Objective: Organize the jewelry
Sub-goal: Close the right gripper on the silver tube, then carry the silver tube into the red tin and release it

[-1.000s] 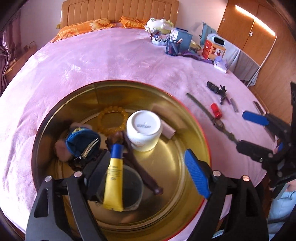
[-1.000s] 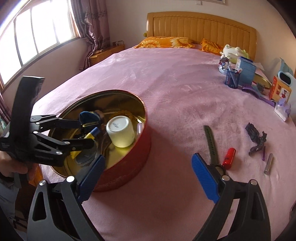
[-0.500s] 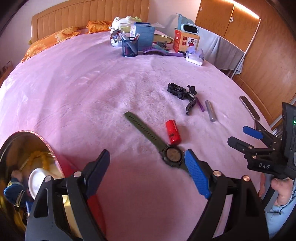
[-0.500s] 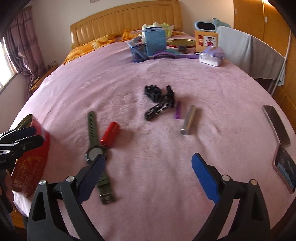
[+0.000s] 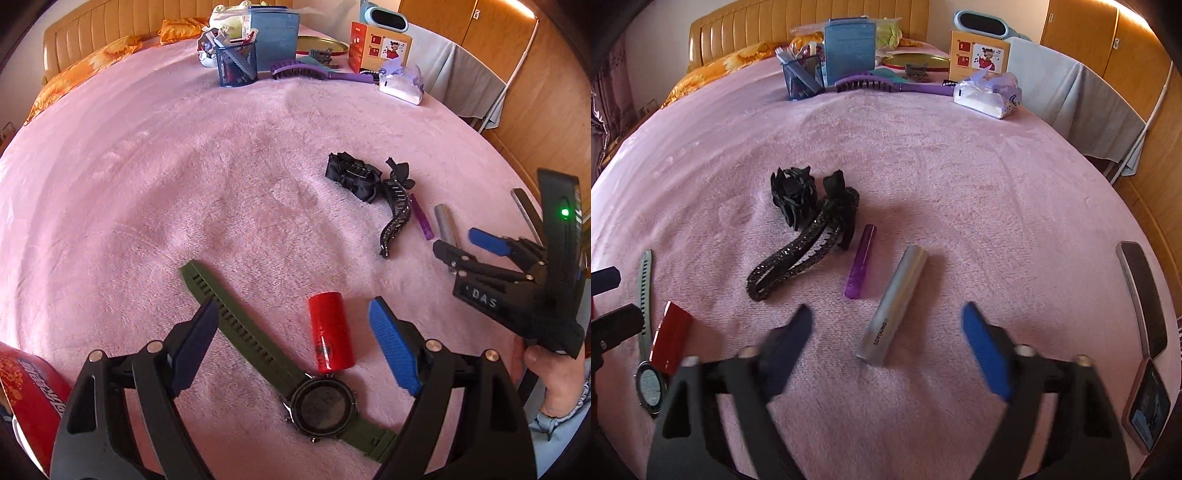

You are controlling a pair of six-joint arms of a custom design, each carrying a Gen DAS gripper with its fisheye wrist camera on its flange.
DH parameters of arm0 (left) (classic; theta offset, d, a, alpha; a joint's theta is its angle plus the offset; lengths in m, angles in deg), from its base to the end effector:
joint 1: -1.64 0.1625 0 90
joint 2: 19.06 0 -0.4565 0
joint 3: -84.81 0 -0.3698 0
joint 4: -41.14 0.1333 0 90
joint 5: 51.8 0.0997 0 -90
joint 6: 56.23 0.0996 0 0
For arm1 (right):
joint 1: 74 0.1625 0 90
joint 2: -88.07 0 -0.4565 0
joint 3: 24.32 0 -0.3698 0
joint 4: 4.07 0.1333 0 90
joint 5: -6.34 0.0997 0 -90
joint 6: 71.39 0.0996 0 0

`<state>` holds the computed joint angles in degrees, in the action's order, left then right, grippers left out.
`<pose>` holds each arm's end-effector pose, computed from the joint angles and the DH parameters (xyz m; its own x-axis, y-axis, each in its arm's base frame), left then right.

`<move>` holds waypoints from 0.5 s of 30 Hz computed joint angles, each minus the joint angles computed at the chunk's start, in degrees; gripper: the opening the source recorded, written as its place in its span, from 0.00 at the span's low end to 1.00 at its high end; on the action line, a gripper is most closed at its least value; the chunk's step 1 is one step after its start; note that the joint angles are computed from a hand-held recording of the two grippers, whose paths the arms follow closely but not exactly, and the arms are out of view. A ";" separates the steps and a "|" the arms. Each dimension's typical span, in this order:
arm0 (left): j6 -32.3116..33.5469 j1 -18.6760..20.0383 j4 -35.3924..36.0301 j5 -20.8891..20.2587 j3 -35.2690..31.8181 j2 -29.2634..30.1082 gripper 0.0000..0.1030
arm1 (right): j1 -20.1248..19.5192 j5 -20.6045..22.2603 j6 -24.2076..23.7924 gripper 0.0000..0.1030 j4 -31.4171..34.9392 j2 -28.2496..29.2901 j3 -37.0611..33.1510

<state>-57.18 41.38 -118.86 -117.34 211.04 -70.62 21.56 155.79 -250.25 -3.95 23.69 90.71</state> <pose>-0.2526 -0.4370 0.0649 -0.5686 0.7108 -0.4140 0.7571 0.6491 0.0746 0.0848 -0.3802 0.1859 -0.5601 0.5081 0.6544 -0.0639 0.7610 -0.6456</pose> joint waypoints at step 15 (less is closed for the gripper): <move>-0.31 -1.07 -0.23 -4.06 6.19 -13.61 0.79 | 17.62 1.44 4.23 0.18 -1.18 -1.18 1.01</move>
